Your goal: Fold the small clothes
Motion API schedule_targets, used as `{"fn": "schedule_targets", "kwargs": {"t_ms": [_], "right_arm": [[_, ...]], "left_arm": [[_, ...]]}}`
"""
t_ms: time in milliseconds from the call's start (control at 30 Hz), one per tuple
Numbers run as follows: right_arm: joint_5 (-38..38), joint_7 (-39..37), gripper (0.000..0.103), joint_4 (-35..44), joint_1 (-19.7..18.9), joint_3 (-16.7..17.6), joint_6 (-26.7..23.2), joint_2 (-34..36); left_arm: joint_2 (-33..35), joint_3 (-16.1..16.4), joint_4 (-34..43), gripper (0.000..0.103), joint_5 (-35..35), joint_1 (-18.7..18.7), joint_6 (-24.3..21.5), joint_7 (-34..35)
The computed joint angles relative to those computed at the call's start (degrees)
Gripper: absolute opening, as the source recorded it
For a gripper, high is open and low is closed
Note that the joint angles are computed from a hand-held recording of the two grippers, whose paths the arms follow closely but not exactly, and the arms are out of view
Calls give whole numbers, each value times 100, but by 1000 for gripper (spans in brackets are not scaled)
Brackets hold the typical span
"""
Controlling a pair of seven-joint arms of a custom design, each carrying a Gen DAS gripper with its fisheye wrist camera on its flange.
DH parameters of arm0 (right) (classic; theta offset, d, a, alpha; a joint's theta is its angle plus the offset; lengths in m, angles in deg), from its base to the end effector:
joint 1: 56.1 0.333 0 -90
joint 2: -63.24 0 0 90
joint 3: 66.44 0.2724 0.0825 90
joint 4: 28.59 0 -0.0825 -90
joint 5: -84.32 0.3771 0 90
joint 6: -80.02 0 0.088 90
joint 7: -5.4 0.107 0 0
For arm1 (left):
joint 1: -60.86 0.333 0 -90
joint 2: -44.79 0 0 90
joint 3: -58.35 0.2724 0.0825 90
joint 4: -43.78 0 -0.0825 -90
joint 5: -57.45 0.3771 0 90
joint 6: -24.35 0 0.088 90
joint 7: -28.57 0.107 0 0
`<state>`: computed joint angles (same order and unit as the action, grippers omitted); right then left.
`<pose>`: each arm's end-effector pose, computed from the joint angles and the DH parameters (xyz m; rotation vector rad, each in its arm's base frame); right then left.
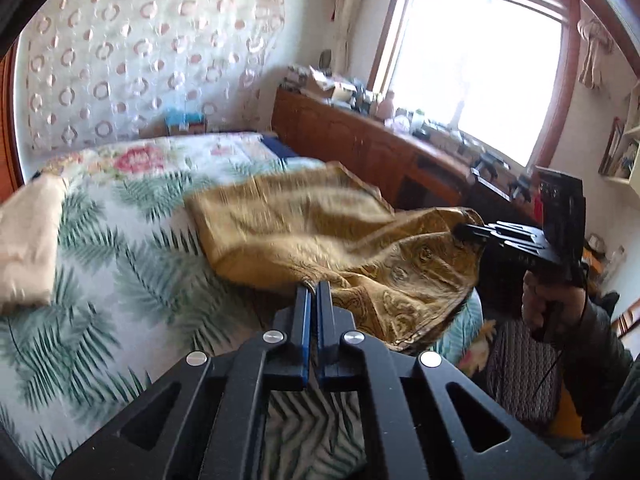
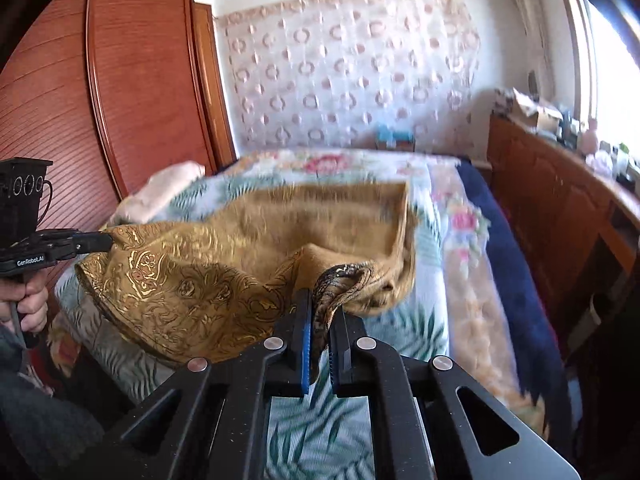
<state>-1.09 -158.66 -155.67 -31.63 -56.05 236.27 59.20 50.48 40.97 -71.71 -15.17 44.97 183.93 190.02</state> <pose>0.4195 0.3385 0.4028 -1.6026 1.5524 -0.7982 0.5213 -0.2865 0.4163 -1.0851 2.4374 -1.4020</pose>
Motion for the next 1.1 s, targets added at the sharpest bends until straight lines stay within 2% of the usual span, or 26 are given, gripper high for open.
{"fn": "schedule_targets", "kwargs": {"t_ms": [133, 267, 433, 667, 833, 933, 1000, 1100], "right_arm": [[-343, 148, 6, 358, -114, -110, 76, 141], [-434, -40, 6, 911, -184, -253, 160, 561], [36, -694, 6, 1761, -143, -477, 196, 1327], [720, -1418, 6, 2388, 75, -871, 370, 1916], [1403, -2014, 6, 2622, 133, -1010, 406, 2102], [1549, -1988, 7, 2621, 229, -1103, 357, 2080], [1627, -1979, 14, 2671, 275, -1127, 329, 2083], [1757, -2064, 26, 2770, 368, -1136, -10, 2053]], "left_arm": [[437, 11, 670, 3, 65, 78, 19, -141], [1067, -71, 1398, 3, 627, 133, 263, -620], [1748, -93, 2183, 3, 1574, 143, 432, -1464], [2604, 202, 3162, 3, 3153, -148, 455, -2834], [3254, 378, 3979, 3, 4069, -284, 200, -3630], [3641, 413, 4510, 3, 4503, -314, -53, -4019], [3921, 416, 4890, 3, 4768, -318, -228, -4234], [4422, 375, 5612, 3, 5114, -304, -599, -4553]]}}
